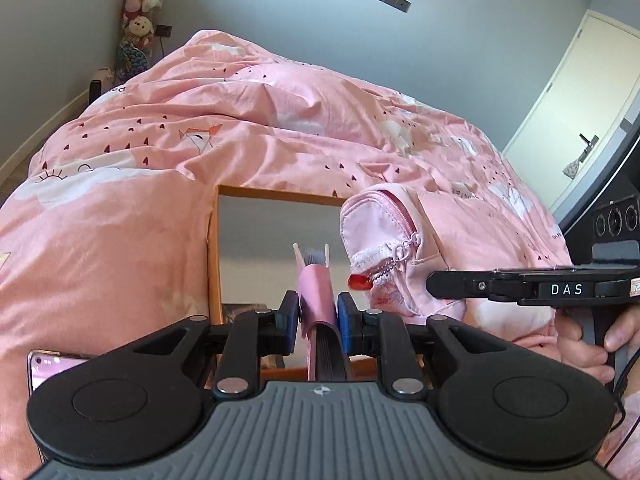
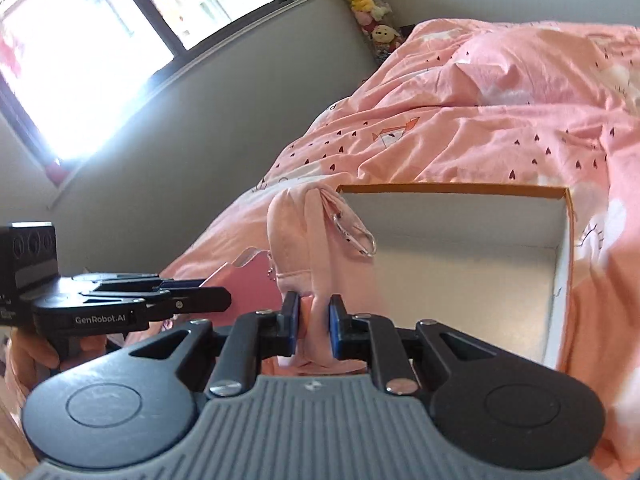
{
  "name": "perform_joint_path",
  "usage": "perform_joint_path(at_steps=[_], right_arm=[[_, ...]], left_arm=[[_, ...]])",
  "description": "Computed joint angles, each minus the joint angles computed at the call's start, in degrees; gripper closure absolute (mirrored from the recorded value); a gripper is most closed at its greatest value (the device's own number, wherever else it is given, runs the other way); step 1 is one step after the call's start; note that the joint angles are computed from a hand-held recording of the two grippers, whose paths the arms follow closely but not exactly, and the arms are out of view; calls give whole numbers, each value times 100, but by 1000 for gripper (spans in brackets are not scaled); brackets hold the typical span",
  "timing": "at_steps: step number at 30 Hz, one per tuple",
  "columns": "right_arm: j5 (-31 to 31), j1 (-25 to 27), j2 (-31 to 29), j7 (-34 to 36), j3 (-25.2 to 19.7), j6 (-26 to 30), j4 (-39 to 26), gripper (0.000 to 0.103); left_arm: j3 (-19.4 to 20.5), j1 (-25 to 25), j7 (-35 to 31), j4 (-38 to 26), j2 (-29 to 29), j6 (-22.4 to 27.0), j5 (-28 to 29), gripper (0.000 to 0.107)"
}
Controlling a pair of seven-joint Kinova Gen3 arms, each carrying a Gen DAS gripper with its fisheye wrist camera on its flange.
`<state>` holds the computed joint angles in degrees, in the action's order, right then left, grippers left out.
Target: Organize objects
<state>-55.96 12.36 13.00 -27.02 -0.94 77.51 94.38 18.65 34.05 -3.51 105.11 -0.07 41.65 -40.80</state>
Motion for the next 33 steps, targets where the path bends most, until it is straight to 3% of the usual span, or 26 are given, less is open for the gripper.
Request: perform_joint_path(at_steps=[5, 13, 21, 29, 33], right_arm=[[-512, -119, 836, -882, -187, -257, -135, 87], [-260, -467, 1878, -2122, -633, -1017, -700, 87], [-57, -491, 2702, -2930, -1117, -1060, -1331, 86], [360, -468, 2960, -3495, -1198, -1170, -1636, 82], [873, -627, 2602, -3483, -1062, -1688, -1566, 75]], left_arm=[[-337, -302, -377, -59, 240, -411, 370, 85], [-753, -199, -693, -434, 784, -283, 430, 85], [-1046, -153, -1165, -754, 1099, -162, 668, 85], [-1245, -185, -1616, -974, 1379, -279, 1077, 85], [-1363, -74, -1648, -1187, 1616, -220, 1126, 85]])
